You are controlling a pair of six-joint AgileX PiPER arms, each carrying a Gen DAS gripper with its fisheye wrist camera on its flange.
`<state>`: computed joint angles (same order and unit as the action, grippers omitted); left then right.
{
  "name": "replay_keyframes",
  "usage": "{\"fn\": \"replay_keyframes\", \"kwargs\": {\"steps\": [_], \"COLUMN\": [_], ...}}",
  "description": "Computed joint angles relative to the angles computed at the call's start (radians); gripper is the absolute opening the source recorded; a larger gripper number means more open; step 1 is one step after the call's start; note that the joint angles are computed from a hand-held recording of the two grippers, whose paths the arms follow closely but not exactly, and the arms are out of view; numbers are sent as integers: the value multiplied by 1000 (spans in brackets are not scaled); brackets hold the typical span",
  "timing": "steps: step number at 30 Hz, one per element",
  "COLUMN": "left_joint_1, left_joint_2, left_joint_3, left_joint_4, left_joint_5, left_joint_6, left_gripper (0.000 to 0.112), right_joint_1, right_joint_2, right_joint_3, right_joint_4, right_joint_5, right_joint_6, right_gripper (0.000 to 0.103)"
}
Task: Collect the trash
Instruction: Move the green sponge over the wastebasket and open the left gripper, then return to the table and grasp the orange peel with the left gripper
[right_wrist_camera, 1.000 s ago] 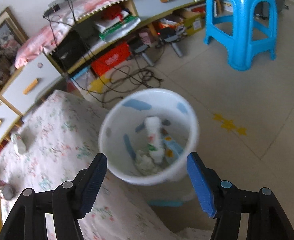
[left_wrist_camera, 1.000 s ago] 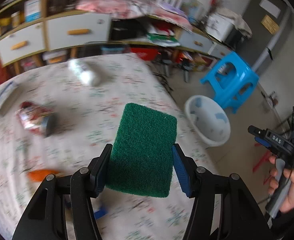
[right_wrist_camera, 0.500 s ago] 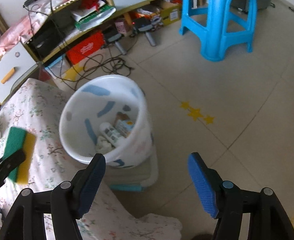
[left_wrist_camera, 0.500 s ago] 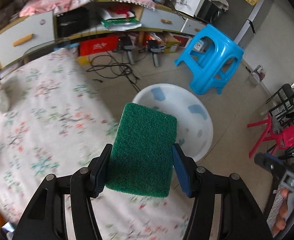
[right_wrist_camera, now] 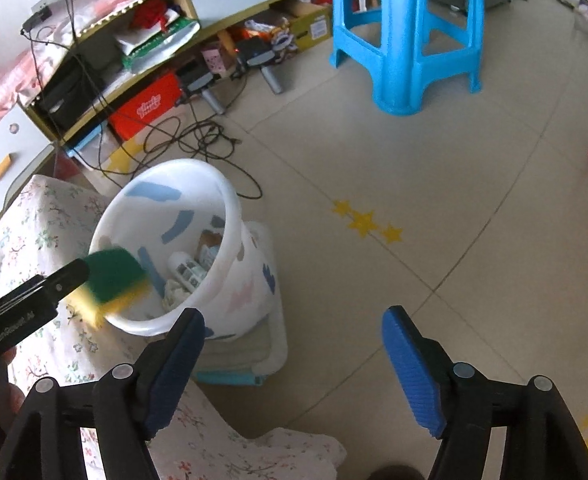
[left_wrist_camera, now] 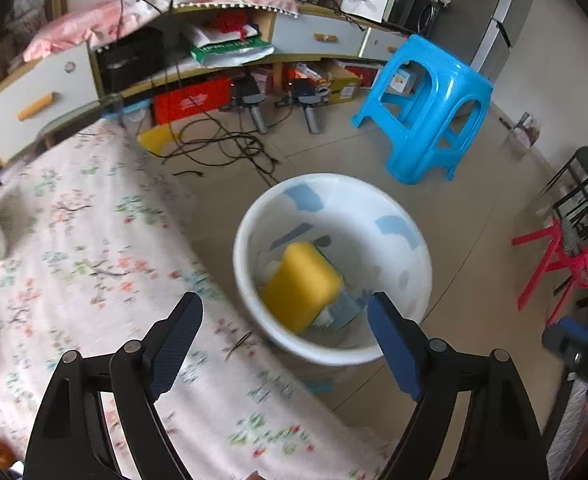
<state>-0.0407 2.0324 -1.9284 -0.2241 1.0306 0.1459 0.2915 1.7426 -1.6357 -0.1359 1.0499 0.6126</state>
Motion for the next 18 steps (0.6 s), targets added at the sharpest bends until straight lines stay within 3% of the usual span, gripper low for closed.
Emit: {"fn": "replay_keyframes", "kwargs": {"steps": [9,18], "left_joint_1": [94,359], "left_joint_2": [-235,-422], "left_joint_3": [229,376], "left_joint_4": [39,-62], "left_joint_5": [-22,25], "left_joint_6": [92,289], "left_gripper": [93,95], "right_joint_1": [53,188], "right_joint_2": [9,1], "right_joint_3": [-38,-99], "right_joint_4": [-19,-73], "right_joint_5": [10,54], "right_joint_6": [-13,47], "right_gripper": [80,83]}}
